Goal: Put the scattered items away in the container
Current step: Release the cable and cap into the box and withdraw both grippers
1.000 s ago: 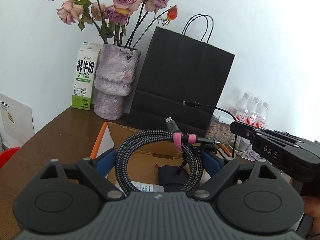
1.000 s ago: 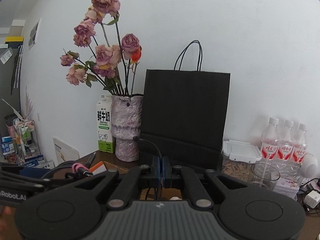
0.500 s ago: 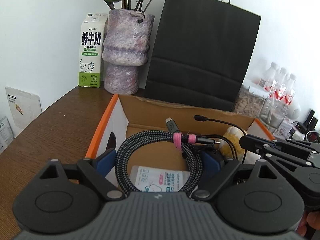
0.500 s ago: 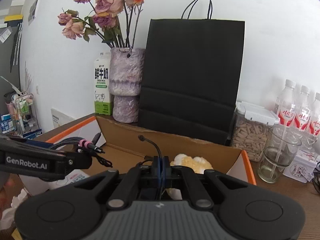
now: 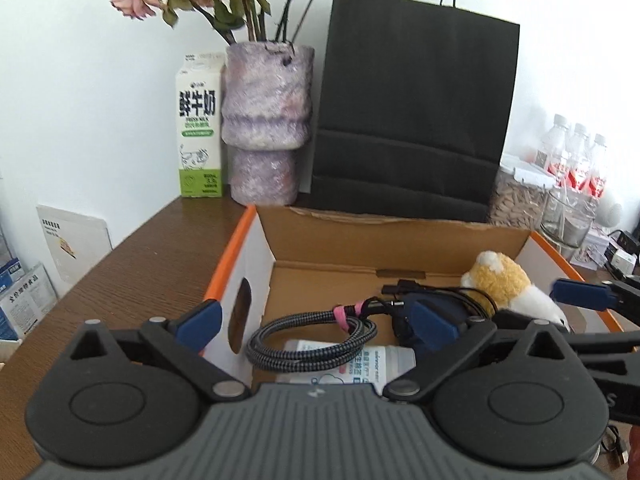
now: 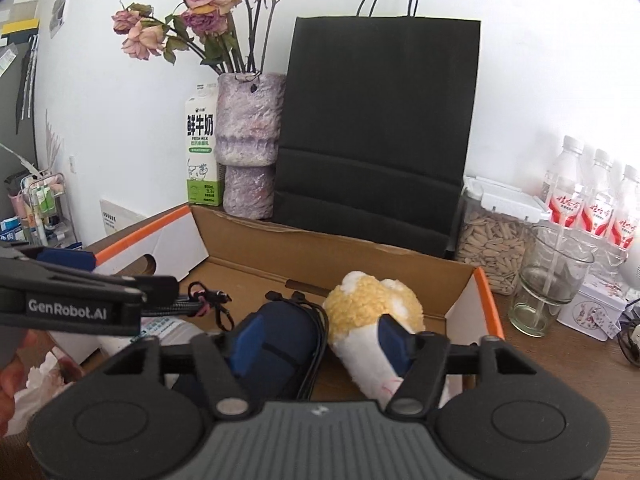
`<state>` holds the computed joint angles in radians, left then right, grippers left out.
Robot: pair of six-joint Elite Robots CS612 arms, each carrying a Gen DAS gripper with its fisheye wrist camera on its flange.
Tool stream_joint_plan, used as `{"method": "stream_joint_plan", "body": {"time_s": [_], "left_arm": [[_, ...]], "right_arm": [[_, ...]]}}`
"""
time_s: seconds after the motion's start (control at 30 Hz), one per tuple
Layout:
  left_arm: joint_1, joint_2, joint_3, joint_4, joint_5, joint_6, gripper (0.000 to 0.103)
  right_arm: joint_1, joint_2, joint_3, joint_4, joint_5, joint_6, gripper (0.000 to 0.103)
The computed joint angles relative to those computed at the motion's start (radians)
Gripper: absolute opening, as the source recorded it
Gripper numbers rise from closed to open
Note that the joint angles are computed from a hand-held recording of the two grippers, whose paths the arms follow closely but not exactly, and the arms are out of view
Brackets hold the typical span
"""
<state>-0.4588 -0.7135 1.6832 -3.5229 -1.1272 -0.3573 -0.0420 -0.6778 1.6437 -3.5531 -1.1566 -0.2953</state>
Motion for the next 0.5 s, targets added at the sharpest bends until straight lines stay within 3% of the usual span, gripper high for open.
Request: {"method": "stream_joint_plan", "body": {"time_s": [0.03, 0.13, 0.33, 0.5], "left_arm": [[0.0, -0.002, 0.003, -0.009, -0.001, -0.004, 0.103], [-0.001, -0.006, 0.01, -0.02, 0.011, -0.017, 0.103], [-0.011, -0.008, 0.03, -0.061, 0.024, -0.016, 0.103], [-0.02, -0.009, 0.06, -0.15, 0.025, 0.015, 0.103]], "right_arm": [[-0.002, -0.002, 0.004, -0.004, 0.002, 0.006, 0.096], [-0.006, -0.014, 0.017, 0.005, 0.007, 0.014, 0.103], [-0.011, -0.034, 0.051, 0.011, 0.008, 0.008, 0.103], [-0.019, -0.048, 0.086, -0.024, 0.0, 0.017, 0.103]]}}
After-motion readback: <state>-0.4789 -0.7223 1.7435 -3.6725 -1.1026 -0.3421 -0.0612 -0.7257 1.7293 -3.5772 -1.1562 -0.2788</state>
